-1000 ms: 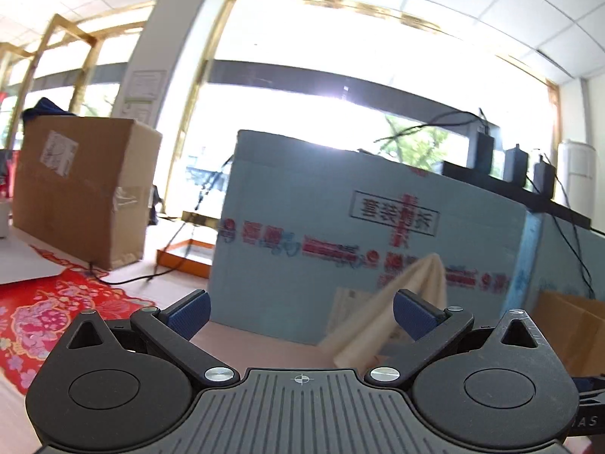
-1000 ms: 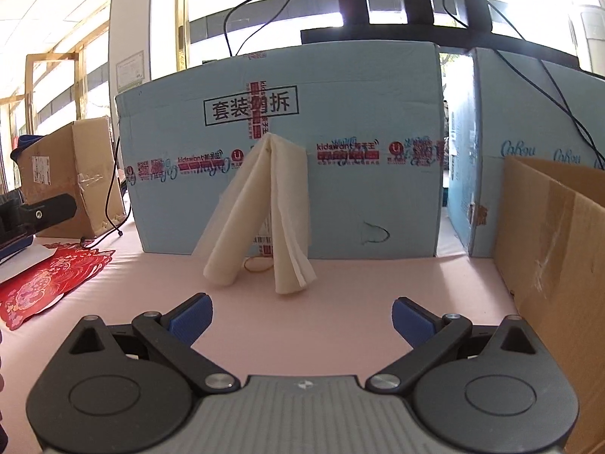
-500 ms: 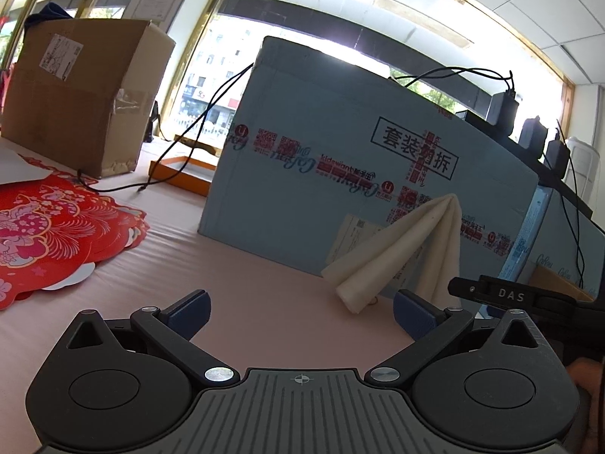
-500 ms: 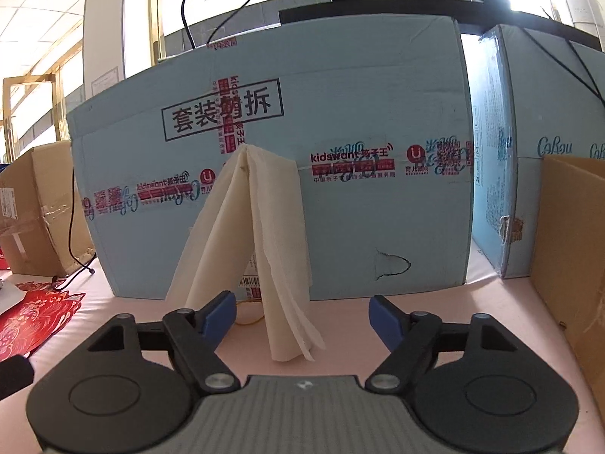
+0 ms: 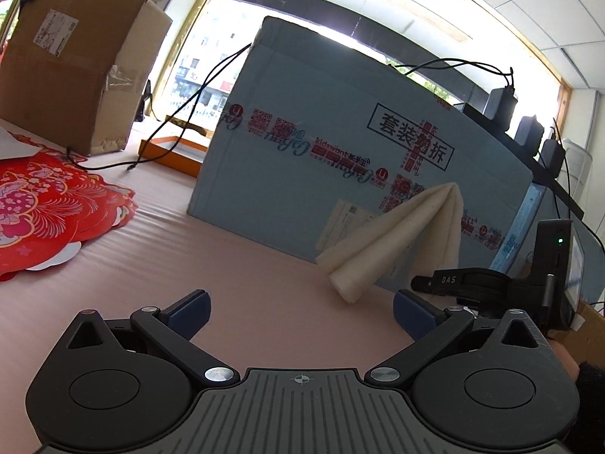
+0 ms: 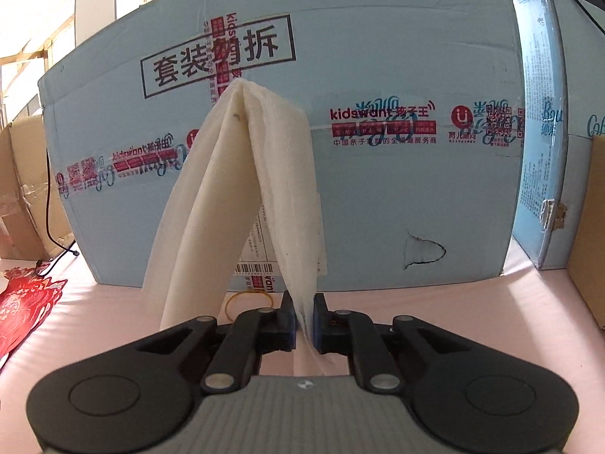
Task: Fold shopping bag
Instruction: 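Reach the right tool to the cream fabric bag and grasp its edge, then lift the bag with the right tool and lay it flat on the table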
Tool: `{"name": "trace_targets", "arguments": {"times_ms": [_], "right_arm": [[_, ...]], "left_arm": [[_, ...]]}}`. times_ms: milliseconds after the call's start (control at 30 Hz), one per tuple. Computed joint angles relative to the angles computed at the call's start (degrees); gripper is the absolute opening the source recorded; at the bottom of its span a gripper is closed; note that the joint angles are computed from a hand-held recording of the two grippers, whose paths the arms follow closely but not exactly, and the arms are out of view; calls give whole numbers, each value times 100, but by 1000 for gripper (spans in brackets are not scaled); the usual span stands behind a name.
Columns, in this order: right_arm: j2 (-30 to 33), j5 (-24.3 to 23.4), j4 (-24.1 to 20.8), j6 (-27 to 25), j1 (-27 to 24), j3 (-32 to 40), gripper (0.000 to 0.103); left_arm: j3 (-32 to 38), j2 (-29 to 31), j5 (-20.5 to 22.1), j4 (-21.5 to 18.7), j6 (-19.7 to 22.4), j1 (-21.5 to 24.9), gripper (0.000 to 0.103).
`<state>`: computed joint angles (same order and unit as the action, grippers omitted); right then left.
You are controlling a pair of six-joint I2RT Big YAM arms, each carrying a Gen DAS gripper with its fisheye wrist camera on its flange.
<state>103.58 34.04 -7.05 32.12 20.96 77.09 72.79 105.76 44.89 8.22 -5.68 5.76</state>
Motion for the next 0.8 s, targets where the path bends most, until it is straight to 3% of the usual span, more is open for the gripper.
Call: {"name": "trace_targets", "arguments": {"times_ms": [167,267,400,500,667,800], "right_arm": [[-638,-388,168,280,135,-583,7],[-1085,-890,100,621,241,-976,7],[-1507,-1506,49,1089,356,-1418,7],[-1718,-1972,-59,1493,445,-1721,7],[-2090,-3385,546,2363,546,-2555,7],[-2323,-3793,1281,2725,748,-3156,8]], "left_arm": [[80,12,-14,-310,148,-21,103],[145,28,51,-564,344,-46,103],[101,-2,507,-662,647,-37,103],[55,6,857,-494,494,14,103],[-49,-34,759,-227,370,18,103],[-165,-118,629,-71,493,-10,103]]}}
